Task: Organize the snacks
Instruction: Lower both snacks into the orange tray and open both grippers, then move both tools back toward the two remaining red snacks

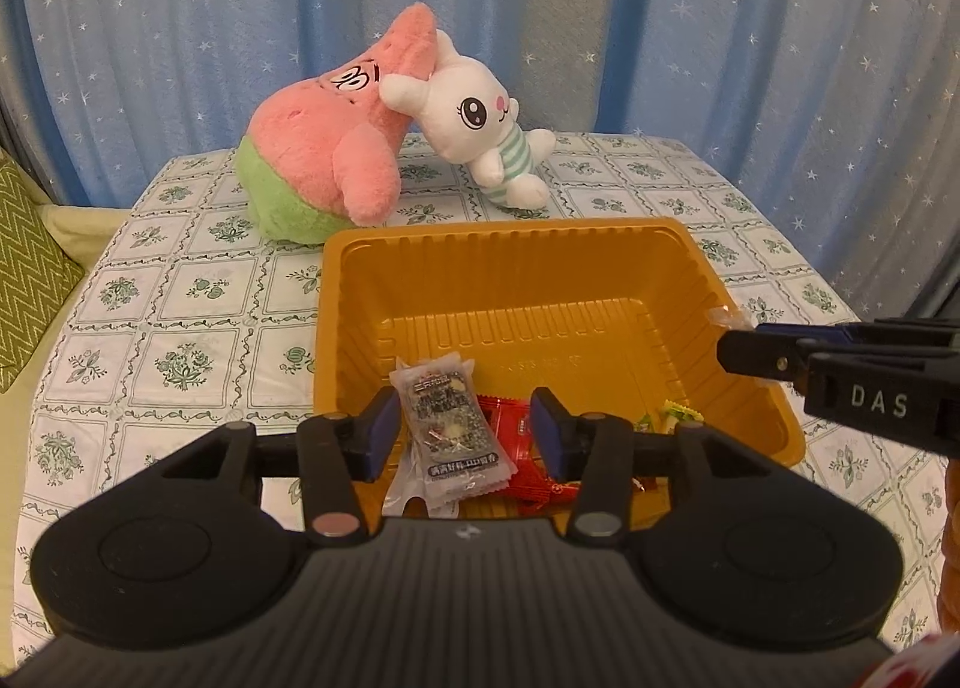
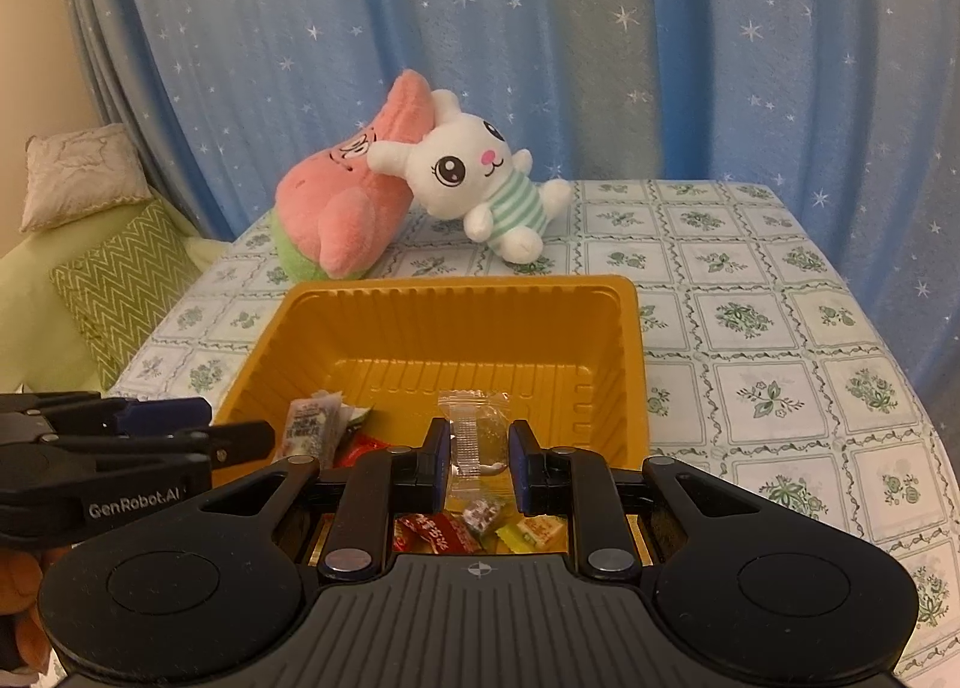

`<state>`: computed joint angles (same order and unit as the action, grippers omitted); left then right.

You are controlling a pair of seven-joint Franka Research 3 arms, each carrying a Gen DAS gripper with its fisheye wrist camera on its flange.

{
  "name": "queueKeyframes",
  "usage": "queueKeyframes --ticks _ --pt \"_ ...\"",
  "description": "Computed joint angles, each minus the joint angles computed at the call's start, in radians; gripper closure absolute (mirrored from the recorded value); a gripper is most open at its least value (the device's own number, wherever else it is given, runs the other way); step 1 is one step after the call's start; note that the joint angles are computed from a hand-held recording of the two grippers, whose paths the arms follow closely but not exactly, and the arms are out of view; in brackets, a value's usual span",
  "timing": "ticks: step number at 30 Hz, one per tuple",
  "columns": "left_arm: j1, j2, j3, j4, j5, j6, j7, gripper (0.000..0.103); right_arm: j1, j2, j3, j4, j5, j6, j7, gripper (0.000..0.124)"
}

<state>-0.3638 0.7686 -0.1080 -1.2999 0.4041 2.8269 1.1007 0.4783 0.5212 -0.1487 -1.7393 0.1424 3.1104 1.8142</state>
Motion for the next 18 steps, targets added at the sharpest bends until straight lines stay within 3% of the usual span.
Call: queueKeyframes --ticks 7,9,10,11,12,18 --pt "-0.015 -0.01 0.022 -0.015 0.02 0.004 -0.022 0.05 -0.041 0.015 0.049 0.015 0.037 0.068 -0.034 0.103" --pt "-0.02 -0.02 0.032 -0.034 0.033 0.01 -0.034 0.048 -0.092 0.016 0.107 0.022 0.073 0.065 -0.058 0.098" --pt "-0.024 -0.027 0.039 -0.046 0.043 0.012 -0.042 0.047 -0.099 0.014 0.114 0.02 0.087 0.068 -0.06 0.084" --pt "-0.027 -0.033 0.044 -0.057 0.051 0.015 -0.049 0.047 -0.09 0.011 0.103 0.012 0.097 0.077 -0.059 0.07" --pt "-0.028 -0.042 0.047 -0.072 0.058 0.02 -0.057 0.047 -0.065 0.007 0.073 0.002 0.104 0.085 -0.05 0.068" --pt "-0.039 -0.109 0.067 -0.188 0.099 0.063 -0.129 0.045 0.006 -0.05 -0.014 -0.094 0.131 0.085 -0.009 0.068"
